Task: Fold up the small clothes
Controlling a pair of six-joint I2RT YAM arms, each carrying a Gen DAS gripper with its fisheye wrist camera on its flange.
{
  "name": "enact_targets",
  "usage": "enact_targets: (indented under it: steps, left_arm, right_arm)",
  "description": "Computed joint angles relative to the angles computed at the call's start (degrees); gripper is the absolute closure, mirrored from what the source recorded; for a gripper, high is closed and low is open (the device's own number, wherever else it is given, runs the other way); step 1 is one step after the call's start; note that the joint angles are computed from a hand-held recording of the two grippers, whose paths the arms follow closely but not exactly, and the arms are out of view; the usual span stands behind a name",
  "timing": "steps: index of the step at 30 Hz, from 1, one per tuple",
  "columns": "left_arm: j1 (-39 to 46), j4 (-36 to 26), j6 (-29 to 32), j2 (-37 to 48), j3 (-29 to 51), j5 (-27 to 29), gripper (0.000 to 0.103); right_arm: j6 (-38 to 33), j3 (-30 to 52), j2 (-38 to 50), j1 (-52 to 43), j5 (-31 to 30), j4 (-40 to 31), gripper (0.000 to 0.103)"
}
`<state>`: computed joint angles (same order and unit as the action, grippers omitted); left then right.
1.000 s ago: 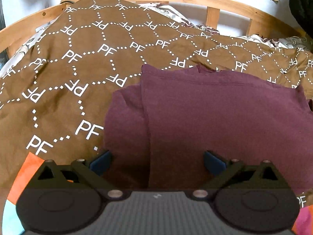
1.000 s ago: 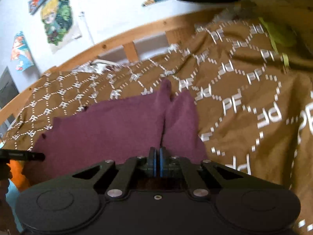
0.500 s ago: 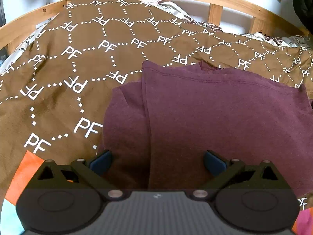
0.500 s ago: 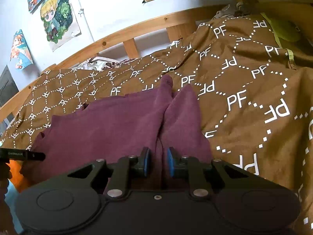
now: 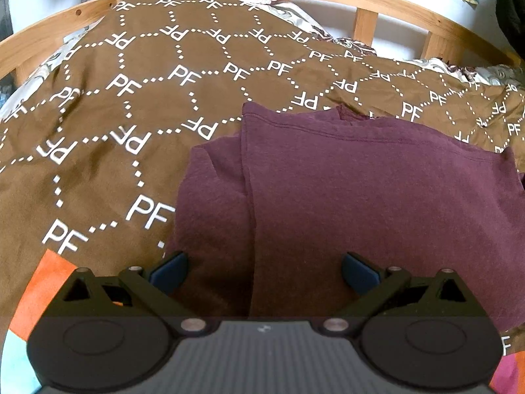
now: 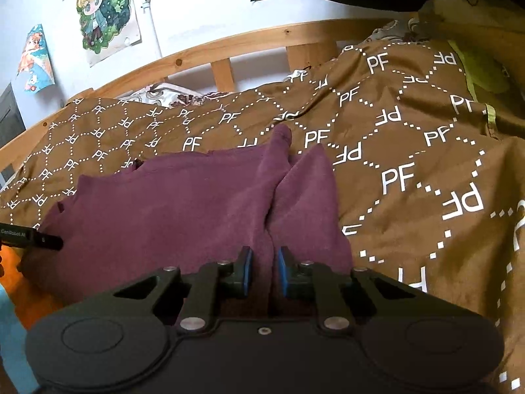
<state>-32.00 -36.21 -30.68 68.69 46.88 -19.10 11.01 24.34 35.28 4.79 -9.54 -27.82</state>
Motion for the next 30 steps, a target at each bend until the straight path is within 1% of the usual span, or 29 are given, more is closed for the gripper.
enact_targets:
  steps: [2,3,5,6,8,10,11,12,14,15,16,17,18,20,22,23,26,30]
  left_arm:
    - [-0.2,-1.2,-2.6,-1.9,-0.7,-0.3,0.001]
    - [-0.3,-1.2,-4.4,-4.2,-1.9,-0.7,0.001]
    - [-0.9,-1.5,-7.7,-9.0,-4.5,-1.7,0.001]
    - [-1.5,-2.2,-9.5,-11.6,-5.7,-2.8,0.001]
    - [-2.6,-3.1,-10.9,-16.6,-7.9,-4.6,0.001]
    - [-4.7,-4.4,-11.2,-20.2,-9.7,-7.7,0.001]
    - [-5.3,-5.1,-11.2,-21.0,-10.2,-8.6,0.001]
    - [-5.4,-5.8,-11.3,-21.6,-10.8,-8.2,0.001]
    - [-2.9,-6.2,-11.0,-22.5,-11.7,-3.4,0.001]
    - [-0.9,-5.9,-11.1,-23.2,-12.4,-0.4,0.001]
    - [0.2,-5.5,-11.6,-23.7,-13.0,1.2,0.001]
    - [1.5,-5.0,-12.0,-24.2,-13.5,2.6,0.001]
    - [2.3,-4.3,-12.4,-24.5,-14.0,3.4,0.001]
    - [3.3,-3.3,-12.1,-24.8,-14.3,3.8,0.001]
    - [4.2,-1.9,-10.9,-24.2,-14.4,3.7,0.001]
    - [4.5,-1.3,-10.4,-23.6,-14.3,3.5,0.001]
    - [6.7,0.6,-9.3,-21.2,-13.9,4.7,0.001]
    - [9.4,3.1,-8.0,-18.4,-13.7,6.4,0.001]
  right_arm:
    - [0.6,0.1,0.1,0.1,0.0,-0.3,0.081]
    - [0.7,0.2,0.2,0.1,0.0,-0.4,0.079]
    - [0.4,0.2,-0.1,0.5,0.1,-0.7,0.071]
    - [0.1,0.2,-0.1,0.7,0.3,-0.7,0.069]
    - [0.1,0.3,-0.5,2.1,1.7,-0.9,0.063]
    - [0.4,0.5,-0.8,3.2,2.5,-0.9,0.052]
    - [0.7,0.6,-0.8,3.8,2.9,-1.0,0.044]
    - [1.0,0.8,-0.8,4.4,3.2,-1.0,0.041]
    - [1.0,0.6,-1.3,5.3,3.4,-0.5,0.023]
    - [0.8,0.3,-1.8,6.2,4.0,-0.2,0.020]
    - [0.4,0.0,-2.2,7.7,5.2,0.4,0.016]
    - [-0.2,-0.3,-2.5,8.3,6.1,1.0,0.015]
    - [-0.5,-0.8,-3.0,10.2,8.3,1.8,0.014]
    - [-0.3,-1.9,-4.0,14.3,13.2,3.7,0.007]
    - [0.4,-3.0,-4.6,19.3,18.7,5.8,0.002]
    - [0.6,-3.3,-4.6,21.2,20.6,6.6,0.001]
    - [1.6,-3.0,-1.8,26.3,23.5,7.6,0.001]
    - [5.5,-2.1,2.5,34.0,29.1,8.9,0.001]
